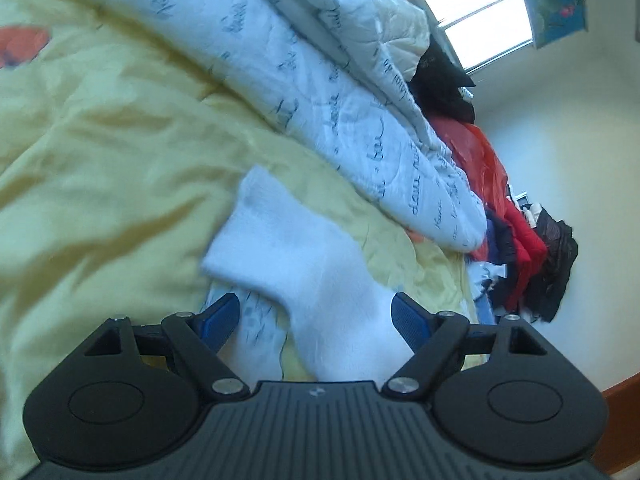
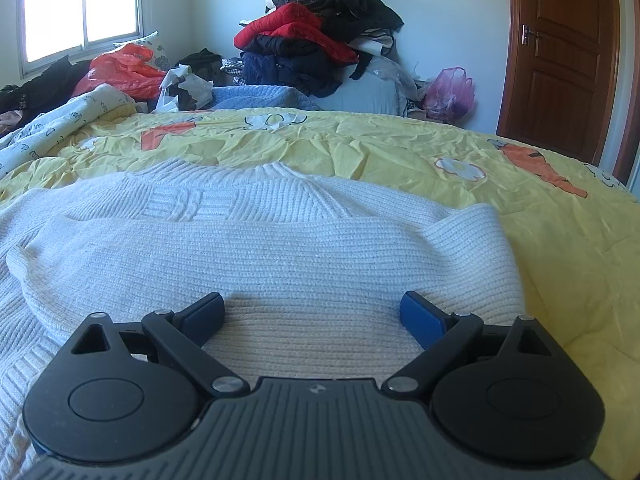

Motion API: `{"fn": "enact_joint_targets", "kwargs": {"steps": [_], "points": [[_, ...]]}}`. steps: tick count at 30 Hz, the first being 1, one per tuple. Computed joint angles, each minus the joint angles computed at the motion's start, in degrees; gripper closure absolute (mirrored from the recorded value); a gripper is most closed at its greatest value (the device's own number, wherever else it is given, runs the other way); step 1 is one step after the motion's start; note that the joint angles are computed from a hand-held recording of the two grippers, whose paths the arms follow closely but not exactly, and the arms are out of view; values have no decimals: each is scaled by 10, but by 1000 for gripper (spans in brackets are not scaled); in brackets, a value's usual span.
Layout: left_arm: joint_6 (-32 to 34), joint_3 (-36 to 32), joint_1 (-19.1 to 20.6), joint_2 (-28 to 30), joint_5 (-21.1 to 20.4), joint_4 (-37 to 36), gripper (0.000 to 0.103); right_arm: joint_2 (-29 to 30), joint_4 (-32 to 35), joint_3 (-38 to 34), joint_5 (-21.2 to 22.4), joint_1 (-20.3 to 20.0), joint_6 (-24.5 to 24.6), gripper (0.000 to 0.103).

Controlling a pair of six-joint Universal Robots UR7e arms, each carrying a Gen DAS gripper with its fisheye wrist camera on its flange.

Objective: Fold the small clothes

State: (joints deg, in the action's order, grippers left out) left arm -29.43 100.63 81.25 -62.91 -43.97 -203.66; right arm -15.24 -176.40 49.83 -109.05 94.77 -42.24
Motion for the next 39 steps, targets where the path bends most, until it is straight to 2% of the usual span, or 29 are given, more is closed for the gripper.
{"fn": "enact_joint_targets", "kwargs": {"steps": [1, 3, 4, 5, 6, 9, 12, 14, 18, 21, 23, 25, 27, 28, 30, 31, 32, 34, 36, 39], "points": [[12, -13, -4, 6, 28, 15, 36, 0, 0, 0, 0, 0, 0, 9], [45, -30, -11, 14, 59, 40, 50, 0, 0, 0, 1, 0, 1, 9], [57, -40, -13, 19, 78, 61, 70, -1, 0, 1, 2, 0, 1, 8], [58, -47, -15, 21, 97, 87, 78, -2, 0, 2, 2, -1, 2, 8], [60, -56, -14, 25, 103, 101, 92, -2, 0, 3, 3, -1, 3, 8], [73, -84, -26, 43, 137, 95, 94, -4, -4, 8, 5, 0, 6, 8], [166, -141, -52, 87, 140, 19, 95, -5, -4, 9, 6, -1, 6, 8], [244, -198, -73, 131, 115, -7, 95, -7, -2, 11, 10, -1, 9, 7], [367, -293, -114, 228, 33, 5, 95, -13, 1, 19, 22, -4, 21, 6], [440, -323, -138, 289, -36, 60, 95, -18, 2, 24, 32, -6, 30, 6], [433, -315, -139, 300, -93, 166, 95, -20, 3, 27, 38, -8, 36, 6], [429, -313, -138, 311, -115, 264, 94, -22, 4, 28, 42, -9, 40, 6], [453, -294, -139, 313, -113, 293, 92, -24, 4, 31, 47, -10, 46, 6], [473, -270, -141, 304, -111, 271, 91, -25, 5, 32, 50, -11, 48, 6], [515, -207, -140, 273, -152, 193, 85, -27, 6, 34, 54, -11, 51, 6], [531, -181, -139, 259, -173, 164, 68, -27, 7, 34, 56, -12, 53, 6], [547, -158, -141, 246, -181, 135, 35, -28, 8, 35, 59, -13, 55, 6], [589, -120, -147, 240, -166, 37, 0, -31, 11, 37, 65, -14, 60, 5], [621, -97, -148, 238, -147, -36, 0, -32, 11, 39, 69, -15, 63, 5], [575, -73, -137, 214, -119, 4, 0, -32, 17, 36, 64, -14, 61, 5]]}}
